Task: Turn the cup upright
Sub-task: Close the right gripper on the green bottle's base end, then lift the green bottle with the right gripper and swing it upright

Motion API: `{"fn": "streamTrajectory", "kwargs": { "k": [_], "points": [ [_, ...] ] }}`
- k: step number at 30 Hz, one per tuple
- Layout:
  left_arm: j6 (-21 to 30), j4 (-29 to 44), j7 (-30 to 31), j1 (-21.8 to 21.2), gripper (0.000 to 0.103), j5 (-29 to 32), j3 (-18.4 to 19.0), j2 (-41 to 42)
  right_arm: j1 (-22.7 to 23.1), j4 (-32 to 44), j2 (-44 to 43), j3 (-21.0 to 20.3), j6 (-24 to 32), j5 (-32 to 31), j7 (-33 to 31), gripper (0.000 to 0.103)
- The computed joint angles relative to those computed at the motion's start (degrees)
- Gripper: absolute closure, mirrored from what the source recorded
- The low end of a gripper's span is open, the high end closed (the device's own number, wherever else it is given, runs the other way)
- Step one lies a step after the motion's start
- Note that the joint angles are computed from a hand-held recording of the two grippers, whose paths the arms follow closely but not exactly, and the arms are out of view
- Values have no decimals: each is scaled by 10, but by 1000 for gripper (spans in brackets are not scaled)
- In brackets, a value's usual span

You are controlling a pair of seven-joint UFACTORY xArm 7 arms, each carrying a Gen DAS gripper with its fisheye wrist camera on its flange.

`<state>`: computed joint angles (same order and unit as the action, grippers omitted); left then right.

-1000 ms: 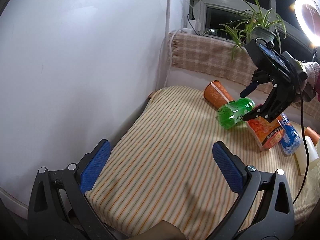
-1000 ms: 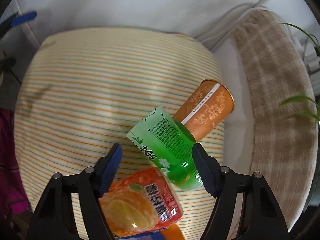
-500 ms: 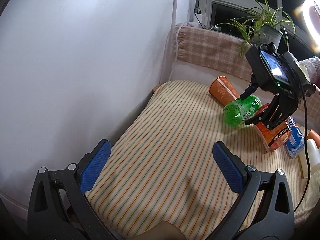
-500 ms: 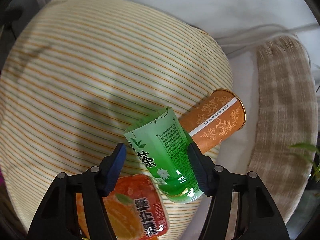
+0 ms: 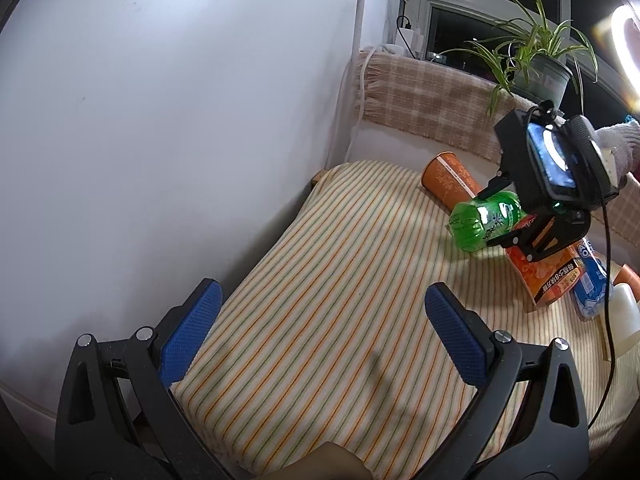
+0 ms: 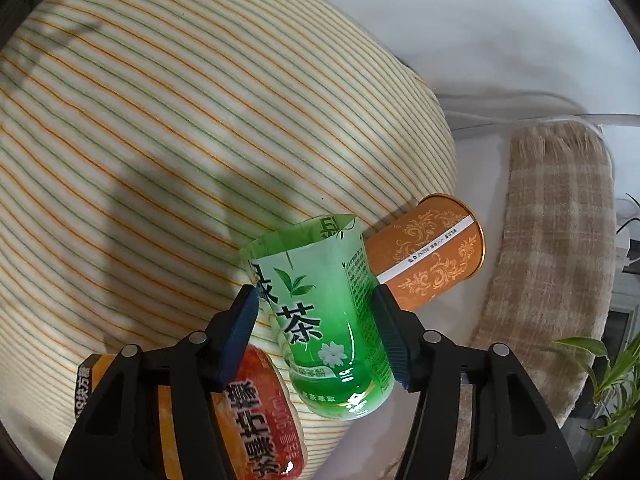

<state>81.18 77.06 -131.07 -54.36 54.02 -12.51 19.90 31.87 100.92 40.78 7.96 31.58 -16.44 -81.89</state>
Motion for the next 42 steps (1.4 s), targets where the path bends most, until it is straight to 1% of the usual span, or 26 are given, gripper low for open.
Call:
{"fn": "streamTrajectory", "kwargs": {
  "k": [3,6,7,10,12,14,19,22,24,28,31,35,36,39,42],
  "points": [
    [1,-1,0,-1,0,3,0,-1,-10,4,-7,12,16,20,-5,49],
    [6,1,1,-4,0,7,-1,-1,-23,6,-19,28,35,54,-8,50],
    [9,3,0,-6,0,8,-1,0,-34,-17,-39,35,35,66,-11,50],
    [16,7,0,-9,0,7,-2,3,-45,-15,-46,47,50,99,-12,50],
    [21,9,-1,-12,0,5,-3,2,-57,-59,-78,58,44,123,-14,50],
    [29,11,-3,-14,0,2,-4,2,-66,-71,-90,70,50,150,-19,50],
    [51,15,-5,-20,0,-1,-6,-1,-78,-75,-110,91,78,213,-28,51],
    [62,15,-7,-23,0,-2,-8,-4,-78,-57,-105,97,102,247,-22,51],
    [68,16,-8,-25,0,-2,-10,-5,-83,-58,-111,102,113,273,-23,51],
    [77,17,-11,-30,0,-1,-14,-6,-99,-57,-124,115,144,337,-31,52],
    [87,25,-8,-36,0,5,-15,-4,-109,-75,-144,118,157,380,-35,52],
    [99,38,0,-46,0,14,-17,-1,-133,-122,-194,117,188,457,-42,52],
    [104,43,3,-49,0,17,-18,1,-143,-144,-215,116,194,484,-47,52],
    [114,60,11,-60,0,26,-17,9,-154,-200,-269,100,208,542,-52,52],
    [128,83,18,-75,0,32,-15,22,-154,-246,-308,79,209,578,-51,52]
  ]
}}
